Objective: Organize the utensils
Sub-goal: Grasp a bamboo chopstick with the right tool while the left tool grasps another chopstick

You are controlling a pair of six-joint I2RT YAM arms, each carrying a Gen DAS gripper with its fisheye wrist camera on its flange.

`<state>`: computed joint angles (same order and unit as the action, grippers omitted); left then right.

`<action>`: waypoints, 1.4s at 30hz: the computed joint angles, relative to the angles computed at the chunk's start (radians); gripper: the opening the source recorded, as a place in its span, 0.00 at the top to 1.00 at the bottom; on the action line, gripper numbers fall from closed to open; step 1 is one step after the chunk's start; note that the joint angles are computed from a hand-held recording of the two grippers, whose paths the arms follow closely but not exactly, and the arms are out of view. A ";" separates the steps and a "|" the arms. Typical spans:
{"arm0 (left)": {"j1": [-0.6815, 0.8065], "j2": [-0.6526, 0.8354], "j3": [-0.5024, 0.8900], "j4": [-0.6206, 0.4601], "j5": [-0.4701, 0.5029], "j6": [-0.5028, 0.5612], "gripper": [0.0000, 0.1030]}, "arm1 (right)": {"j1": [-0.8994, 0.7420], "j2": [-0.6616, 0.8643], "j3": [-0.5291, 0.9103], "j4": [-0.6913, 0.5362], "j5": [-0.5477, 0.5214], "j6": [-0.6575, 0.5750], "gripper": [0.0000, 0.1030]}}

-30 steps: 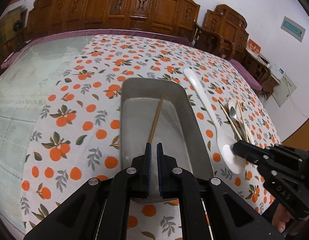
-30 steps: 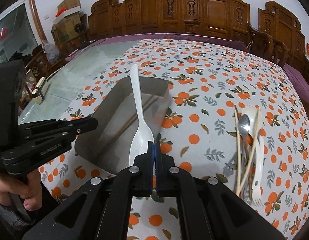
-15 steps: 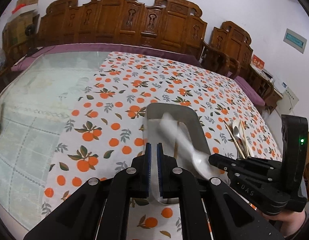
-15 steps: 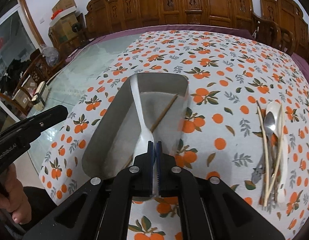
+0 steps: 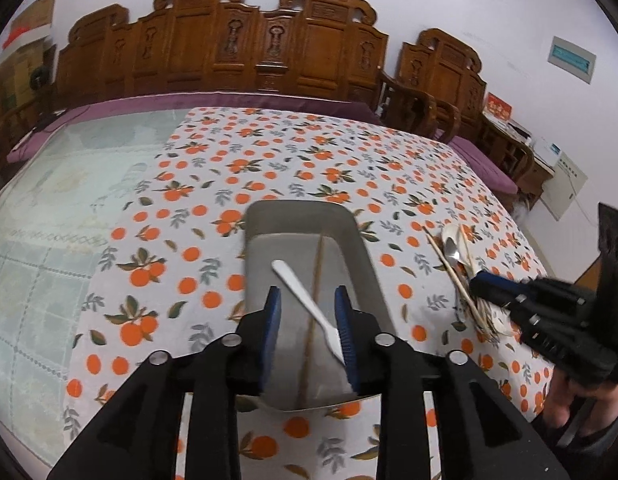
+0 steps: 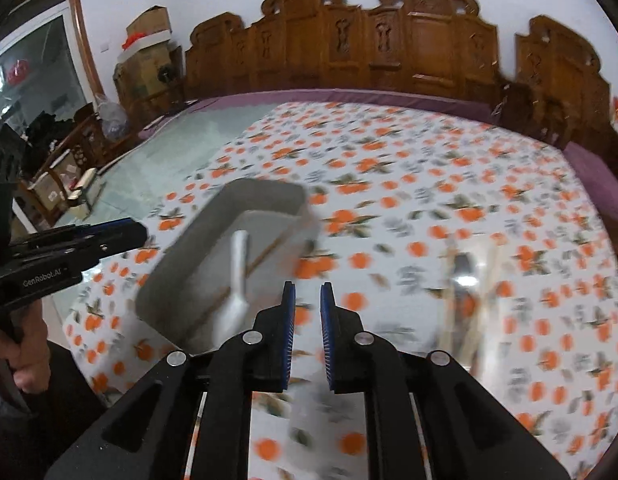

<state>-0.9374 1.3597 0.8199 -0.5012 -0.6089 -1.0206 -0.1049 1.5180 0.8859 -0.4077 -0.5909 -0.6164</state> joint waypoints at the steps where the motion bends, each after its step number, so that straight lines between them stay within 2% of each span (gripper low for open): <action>1: -0.004 0.012 0.008 0.005 -0.001 0.002 0.67 | -0.025 0.009 0.011 -0.005 -0.002 -0.028 0.86; 2: -0.011 0.035 0.023 0.012 -0.003 0.006 0.60 | -0.055 0.021 0.022 -0.014 -0.015 -0.073 0.83; 3: -0.016 0.055 0.035 0.022 -0.003 0.008 0.54 | -0.081 0.034 0.032 -0.019 -0.026 -0.107 0.74; 5: -0.023 0.085 0.055 0.033 -0.003 0.017 0.53 | -0.118 0.058 0.050 -0.032 -0.035 -0.138 0.68; 11: -0.046 0.165 0.108 0.058 -0.021 0.020 0.43 | -0.167 0.159 0.076 -0.012 -0.018 -0.185 0.68; 17: -0.070 0.219 0.136 0.078 -0.036 0.011 0.43 | -0.166 0.228 0.037 0.051 0.015 -0.186 0.68; 23: -0.095 0.263 0.167 0.090 -0.044 0.012 0.43 | -0.170 0.299 0.077 0.093 0.032 -0.108 0.68; 26: -0.107 0.281 0.184 0.096 -0.046 0.015 0.43 | -0.160 0.344 0.129 0.076 0.030 -0.075 0.74; 31: -0.136 0.314 0.216 0.110 -0.060 0.028 0.42 | -0.129 0.402 0.178 0.101 0.094 -0.022 0.77; 35: -0.149 0.347 0.244 0.100 -0.062 0.033 0.42 | -0.123 0.400 0.168 0.122 0.115 -0.032 0.86; 42: -0.156 0.402 0.286 0.073 -0.061 0.029 0.42 | -0.190 0.381 0.179 0.062 0.044 -0.073 0.94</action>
<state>-1.0932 1.7616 1.1062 -0.4284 -0.6696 -0.9912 -0.2948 1.8993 1.0646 -0.3452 -0.5472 -0.6893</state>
